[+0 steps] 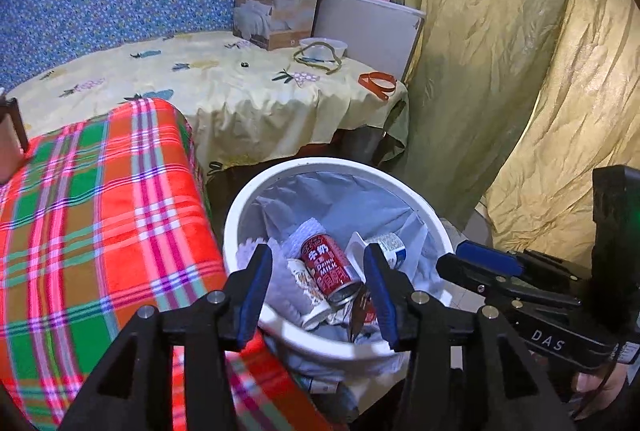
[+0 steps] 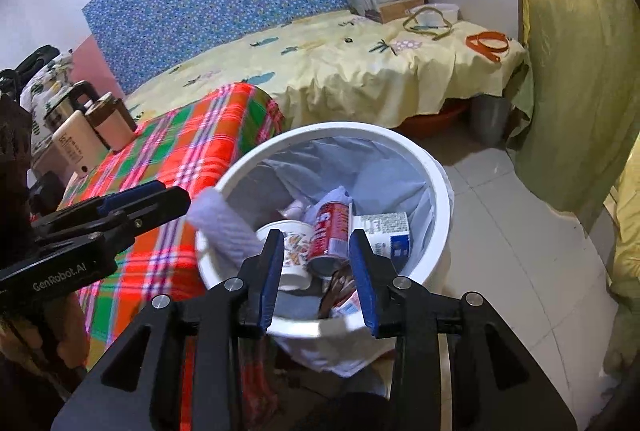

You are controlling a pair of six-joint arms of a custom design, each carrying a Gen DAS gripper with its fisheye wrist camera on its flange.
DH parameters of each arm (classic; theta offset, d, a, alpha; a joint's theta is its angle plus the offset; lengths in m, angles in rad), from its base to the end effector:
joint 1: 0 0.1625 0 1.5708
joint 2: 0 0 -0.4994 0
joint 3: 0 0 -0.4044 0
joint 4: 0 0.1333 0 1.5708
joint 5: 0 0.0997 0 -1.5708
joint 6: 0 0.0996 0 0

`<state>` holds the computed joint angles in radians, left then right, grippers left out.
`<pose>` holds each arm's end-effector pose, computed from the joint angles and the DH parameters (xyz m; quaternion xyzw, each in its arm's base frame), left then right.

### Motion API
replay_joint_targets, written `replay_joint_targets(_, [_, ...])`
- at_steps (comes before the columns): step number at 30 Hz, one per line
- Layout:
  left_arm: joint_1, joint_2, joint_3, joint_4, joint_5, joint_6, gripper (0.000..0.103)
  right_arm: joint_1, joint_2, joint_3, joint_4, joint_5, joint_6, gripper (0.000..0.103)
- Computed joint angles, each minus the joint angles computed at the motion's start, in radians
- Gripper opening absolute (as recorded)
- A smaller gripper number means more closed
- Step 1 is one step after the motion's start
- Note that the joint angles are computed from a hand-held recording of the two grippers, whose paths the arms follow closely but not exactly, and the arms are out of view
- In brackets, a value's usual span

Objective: Collect trash

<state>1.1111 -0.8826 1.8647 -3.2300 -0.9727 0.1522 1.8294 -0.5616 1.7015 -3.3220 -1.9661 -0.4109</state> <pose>-0.1280 -0.6854 0.2102 0.1782 0.8890 -0.3562 0.2260 0.2774 -0.6776 0.0430 0.2514 -0.9026 0.2800 0.2092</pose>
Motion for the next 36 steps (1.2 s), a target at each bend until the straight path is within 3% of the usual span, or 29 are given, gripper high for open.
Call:
replay_joint_targets(12, [-0.062, -0.064, 0.164, -0.134, 0.136, -0.016, 0.050, 0.043, -0.018, 0.099, -0.119, 0.025, -0.058, 0.046])
replay_joint_targets(21, [-0.114, -0.093, 0.287, -0.253, 0.246, -0.043, 0.050, 0.061, -0.026, 0.169, -0.198, 0.019, -0.091, 0.046])
replay_joint_targets(36, [-0.165, -0.117, 0.394, -0.345, 0.306, -0.089, 0.050, 0.074, -0.028, 0.222, -0.263, 0.007, -0.101, 0.046])
